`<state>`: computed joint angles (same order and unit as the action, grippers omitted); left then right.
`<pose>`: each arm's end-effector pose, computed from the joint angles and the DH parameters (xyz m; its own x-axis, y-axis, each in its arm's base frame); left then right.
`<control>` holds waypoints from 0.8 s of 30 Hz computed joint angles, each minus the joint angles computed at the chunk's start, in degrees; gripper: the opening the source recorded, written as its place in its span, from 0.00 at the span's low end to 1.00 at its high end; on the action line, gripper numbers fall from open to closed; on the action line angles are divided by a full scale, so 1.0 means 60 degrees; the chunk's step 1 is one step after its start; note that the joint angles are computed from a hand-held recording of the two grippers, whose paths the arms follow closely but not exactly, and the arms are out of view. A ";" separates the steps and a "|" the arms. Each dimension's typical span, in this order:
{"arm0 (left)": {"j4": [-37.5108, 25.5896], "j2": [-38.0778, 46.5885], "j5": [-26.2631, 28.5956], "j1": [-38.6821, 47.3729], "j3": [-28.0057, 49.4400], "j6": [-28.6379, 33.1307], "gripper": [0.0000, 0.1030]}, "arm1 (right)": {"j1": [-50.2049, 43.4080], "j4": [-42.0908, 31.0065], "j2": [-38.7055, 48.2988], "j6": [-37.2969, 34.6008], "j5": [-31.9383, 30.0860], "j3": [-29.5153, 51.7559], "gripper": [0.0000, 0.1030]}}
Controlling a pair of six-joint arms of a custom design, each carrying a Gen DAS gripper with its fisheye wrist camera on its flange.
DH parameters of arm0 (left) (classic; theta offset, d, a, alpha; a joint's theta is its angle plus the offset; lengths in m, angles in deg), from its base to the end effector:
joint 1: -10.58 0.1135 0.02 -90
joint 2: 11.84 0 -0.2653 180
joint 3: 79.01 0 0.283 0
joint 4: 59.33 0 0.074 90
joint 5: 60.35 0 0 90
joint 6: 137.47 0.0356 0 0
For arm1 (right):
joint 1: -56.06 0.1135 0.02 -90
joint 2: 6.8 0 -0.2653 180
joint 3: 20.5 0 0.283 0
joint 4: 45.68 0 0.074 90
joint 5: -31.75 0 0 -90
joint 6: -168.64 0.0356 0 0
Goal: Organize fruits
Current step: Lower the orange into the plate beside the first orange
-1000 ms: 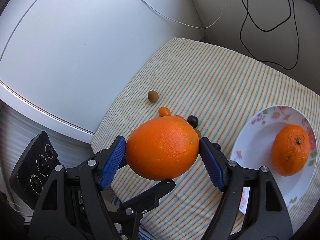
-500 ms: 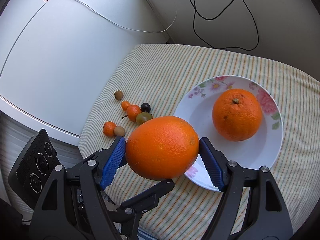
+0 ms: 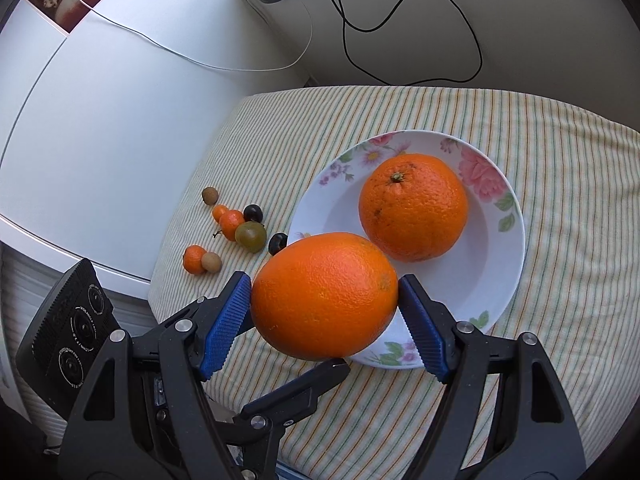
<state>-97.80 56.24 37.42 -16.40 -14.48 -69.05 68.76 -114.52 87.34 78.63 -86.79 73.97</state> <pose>0.2514 -0.1334 0.2690 -0.7530 -0.0256 -0.6576 0.2818 0.8904 -0.3574 0.3481 0.0959 0.2818 -0.9077 -0.2047 -0.3664 -0.3640 0.8185 0.4445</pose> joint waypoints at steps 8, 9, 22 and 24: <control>-0.0169 0.0124 -0.0140 -0.0193 0.0198 0.0030 0.60 | -0.0280 -0.0004 -0.0018 -0.0105 -0.0123 -0.0082 0.76; -0.0247 0.0190 -0.0254 -0.0271 0.0279 0.0046 0.60 | -0.0304 -0.0002 -0.0013 -0.0107 -0.0138 -0.0090 0.76; -0.0358 -0.0077 -0.0622 -0.0241 0.0186 0.0110 0.61 | -0.0730 0.0411 -0.0432 -0.0057 0.0130 -0.0107 0.77; -0.0416 -0.0161 -0.0616 -0.0201 0.0145 0.0132 0.61 | -0.0790 0.0453 -0.0519 -0.0105 0.0113 -0.0136 0.77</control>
